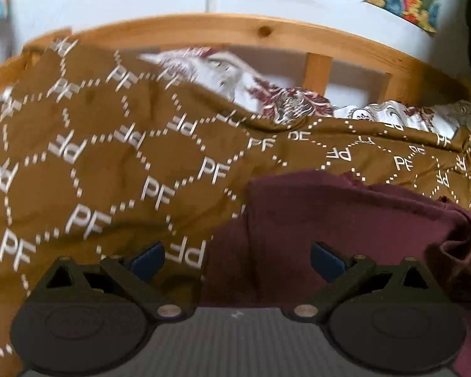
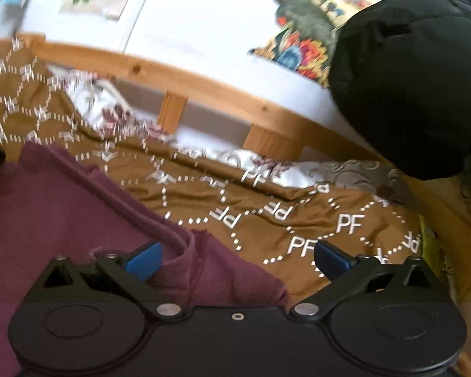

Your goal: Fold small clothes

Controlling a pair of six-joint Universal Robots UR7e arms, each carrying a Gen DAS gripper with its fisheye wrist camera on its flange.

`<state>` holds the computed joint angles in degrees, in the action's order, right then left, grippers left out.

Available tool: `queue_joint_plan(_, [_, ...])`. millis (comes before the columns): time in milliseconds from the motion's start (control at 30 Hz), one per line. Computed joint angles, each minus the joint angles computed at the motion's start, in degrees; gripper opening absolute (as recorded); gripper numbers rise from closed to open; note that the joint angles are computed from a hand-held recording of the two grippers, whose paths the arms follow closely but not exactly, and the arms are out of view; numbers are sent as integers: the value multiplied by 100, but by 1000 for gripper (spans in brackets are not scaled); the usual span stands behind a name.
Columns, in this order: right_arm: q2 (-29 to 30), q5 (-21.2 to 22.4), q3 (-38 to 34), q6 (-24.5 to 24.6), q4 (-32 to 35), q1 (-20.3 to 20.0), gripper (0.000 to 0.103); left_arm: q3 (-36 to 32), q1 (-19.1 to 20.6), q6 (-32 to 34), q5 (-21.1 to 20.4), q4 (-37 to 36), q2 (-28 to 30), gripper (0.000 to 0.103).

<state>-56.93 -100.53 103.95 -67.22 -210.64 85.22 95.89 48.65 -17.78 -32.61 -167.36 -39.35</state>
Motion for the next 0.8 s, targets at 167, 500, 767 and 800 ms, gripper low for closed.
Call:
queue_joint_plan(167, [-483, 49, 364, 118, 884, -64, 102, 35, 7, -99, 33, 2, -12, 101])
queue_joint_plan(500, [-201, -400, 553, -1453, 930, -2, 89, -155, 52, -308, 35, 756, 87, 101])
queue_joint_plan(767, [-198, -488, 407, -1033, 938, -34, 13, -207, 73, -504, 65, 1079, 79, 101])
queue_joint_plan(800, [-227, -399, 404, -917, 858, -49, 11, -205, 77, -534, 64, 1087, 74, 101])
